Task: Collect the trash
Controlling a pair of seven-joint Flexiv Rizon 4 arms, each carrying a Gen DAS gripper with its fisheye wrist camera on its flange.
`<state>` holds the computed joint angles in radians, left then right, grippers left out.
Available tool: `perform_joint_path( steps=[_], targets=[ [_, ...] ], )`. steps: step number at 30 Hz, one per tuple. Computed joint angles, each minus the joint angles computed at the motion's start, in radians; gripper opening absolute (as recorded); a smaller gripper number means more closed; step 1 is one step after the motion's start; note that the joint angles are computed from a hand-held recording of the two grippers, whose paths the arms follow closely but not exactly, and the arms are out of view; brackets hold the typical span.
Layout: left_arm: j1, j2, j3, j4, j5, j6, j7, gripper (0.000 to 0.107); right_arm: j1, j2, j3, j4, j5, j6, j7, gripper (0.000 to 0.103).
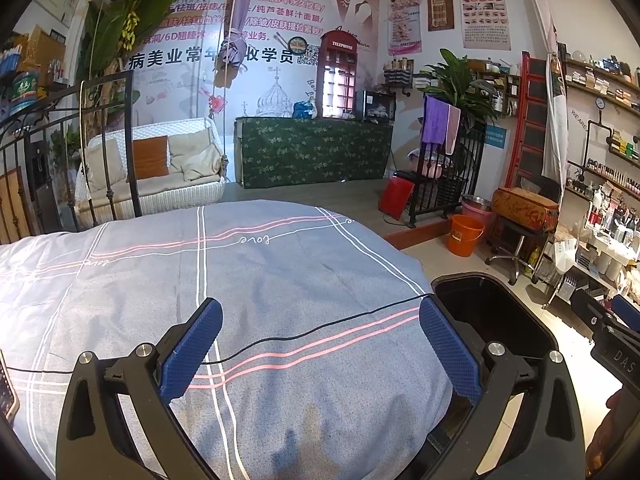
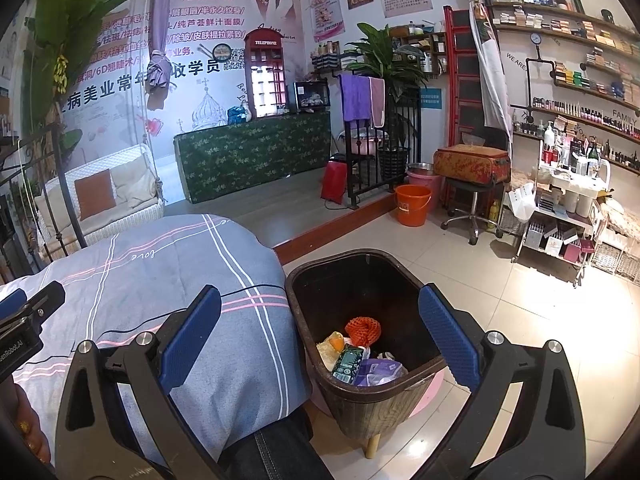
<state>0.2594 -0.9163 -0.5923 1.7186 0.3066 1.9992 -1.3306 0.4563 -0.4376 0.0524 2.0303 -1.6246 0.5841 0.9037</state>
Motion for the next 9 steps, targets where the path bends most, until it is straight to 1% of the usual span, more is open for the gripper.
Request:
perform_joint_path(
  steps=[6,9],
  targets=[
    [-0.032,0.023,0.035,0.011,-0.027,0.003,-0.012,0.097,-0.007,-0.007,-0.003,-0.005,-0.005,0.018,0.002,0.097],
    [-0.033,0.026,0.036,0.012,-0.027,0.0,-0.016,0.097,-0.007,-0.007,-0.003,-0.006,-0.004,0.02,0.001,0.097]
  ],
)
